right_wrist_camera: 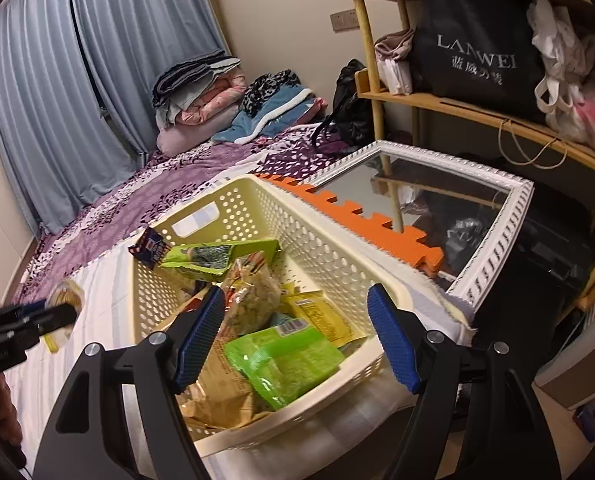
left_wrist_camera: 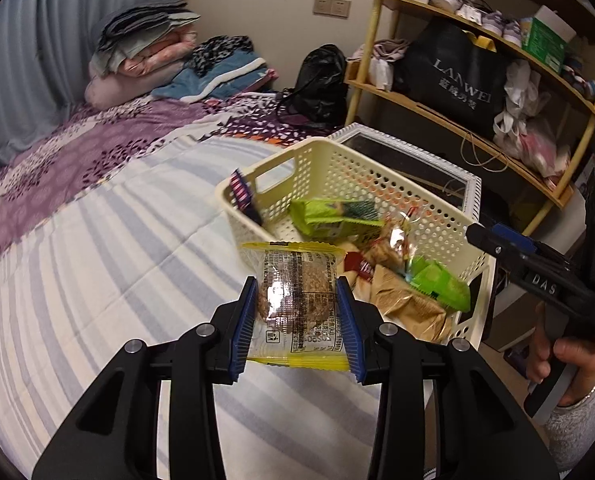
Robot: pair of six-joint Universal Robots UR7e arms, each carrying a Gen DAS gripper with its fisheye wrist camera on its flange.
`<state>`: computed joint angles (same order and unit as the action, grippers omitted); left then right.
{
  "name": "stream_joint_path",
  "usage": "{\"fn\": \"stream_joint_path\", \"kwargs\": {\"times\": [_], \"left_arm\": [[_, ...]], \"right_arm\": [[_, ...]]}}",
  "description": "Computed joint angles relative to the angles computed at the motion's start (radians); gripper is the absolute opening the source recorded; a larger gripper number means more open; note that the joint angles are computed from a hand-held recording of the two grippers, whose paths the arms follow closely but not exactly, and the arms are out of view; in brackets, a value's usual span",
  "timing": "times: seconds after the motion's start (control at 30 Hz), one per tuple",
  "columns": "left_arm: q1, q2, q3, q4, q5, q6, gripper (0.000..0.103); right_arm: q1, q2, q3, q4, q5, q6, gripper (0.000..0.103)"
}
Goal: Organize snacks
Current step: 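Carry the yellow cookie over the basket with the left tool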
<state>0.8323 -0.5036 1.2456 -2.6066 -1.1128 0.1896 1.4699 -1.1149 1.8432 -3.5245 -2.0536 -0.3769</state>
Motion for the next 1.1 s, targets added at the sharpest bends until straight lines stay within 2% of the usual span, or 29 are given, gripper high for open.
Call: {"fn": "stream_joint_path", "kwargs": {"times": [0.37,1.1], "left_arm": [[-0.004,0.121,-0.174,0.091,-0.07,0.036,0.04],[0.01,0.244,-0.331,0.177,-0.078,0.054,0.04]], "right_arm": [[-0.001,0.008,-0.012,0.005,0.015,-0.015,0.074],[-0.013,0.019,-0.037,0.036,-0.006,-0.01,0.074]]}}
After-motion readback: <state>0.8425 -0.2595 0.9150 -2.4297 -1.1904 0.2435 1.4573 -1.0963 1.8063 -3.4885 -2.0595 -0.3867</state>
